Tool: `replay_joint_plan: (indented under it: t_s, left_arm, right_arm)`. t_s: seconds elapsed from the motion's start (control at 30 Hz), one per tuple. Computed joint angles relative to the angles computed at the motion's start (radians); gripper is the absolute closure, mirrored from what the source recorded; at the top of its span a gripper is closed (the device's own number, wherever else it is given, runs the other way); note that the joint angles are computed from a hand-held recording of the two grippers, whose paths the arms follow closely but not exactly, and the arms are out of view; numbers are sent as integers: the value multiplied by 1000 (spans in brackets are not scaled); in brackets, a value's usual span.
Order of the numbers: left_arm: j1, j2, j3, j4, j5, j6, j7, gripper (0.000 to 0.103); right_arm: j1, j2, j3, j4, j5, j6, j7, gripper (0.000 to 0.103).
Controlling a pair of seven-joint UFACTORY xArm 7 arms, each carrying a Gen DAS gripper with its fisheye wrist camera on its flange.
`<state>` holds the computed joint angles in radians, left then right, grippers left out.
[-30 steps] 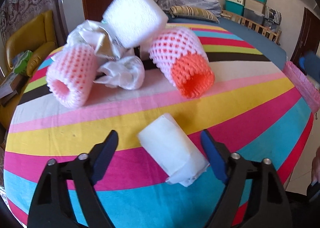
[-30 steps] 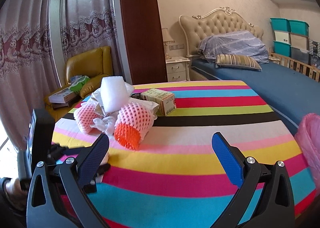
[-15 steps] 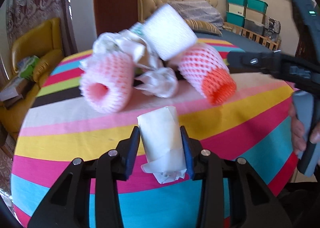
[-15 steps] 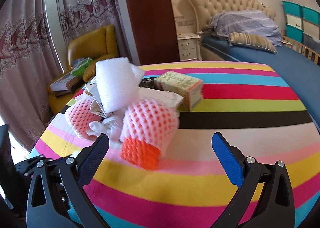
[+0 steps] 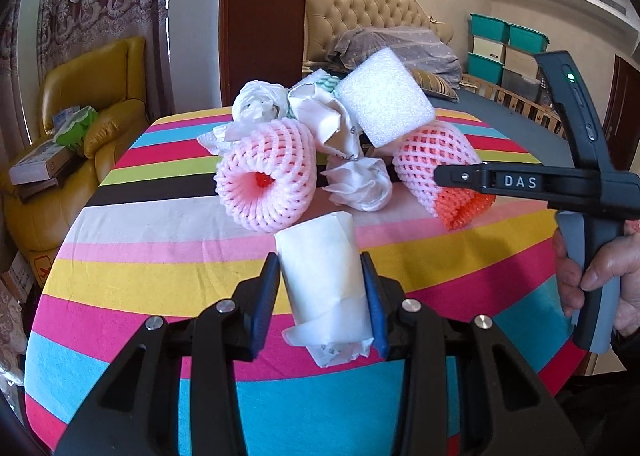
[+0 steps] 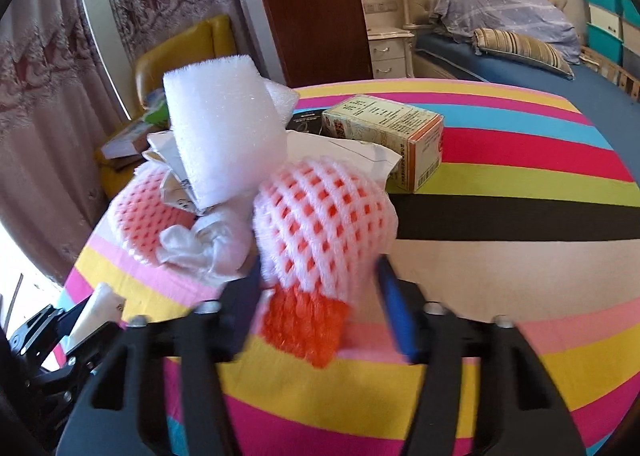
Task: Collect trash
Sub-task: 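Carry the tissue and foam net with both grippers over the pink wastebasket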
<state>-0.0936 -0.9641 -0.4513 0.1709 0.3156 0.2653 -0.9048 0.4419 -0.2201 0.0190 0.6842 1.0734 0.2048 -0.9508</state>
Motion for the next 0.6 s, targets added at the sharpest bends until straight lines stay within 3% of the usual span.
replay_joint_plan:
  t_s: [0.07,0.3,0.6]
  left_arm:
    - [4,0,-7,4,4,-3,-2,64]
    - [9,1,-52,38,19,-15,-18,64]
    - [53,134,-143,137,60,-48,-30,64]
  right_arm:
    - [12,-35,-14,-25,43,-9,-47,69]
    - [39,-212,-95,-144,135,-4,-178,75]
    - [41,-364,-194,-264,19,9,-106,75]
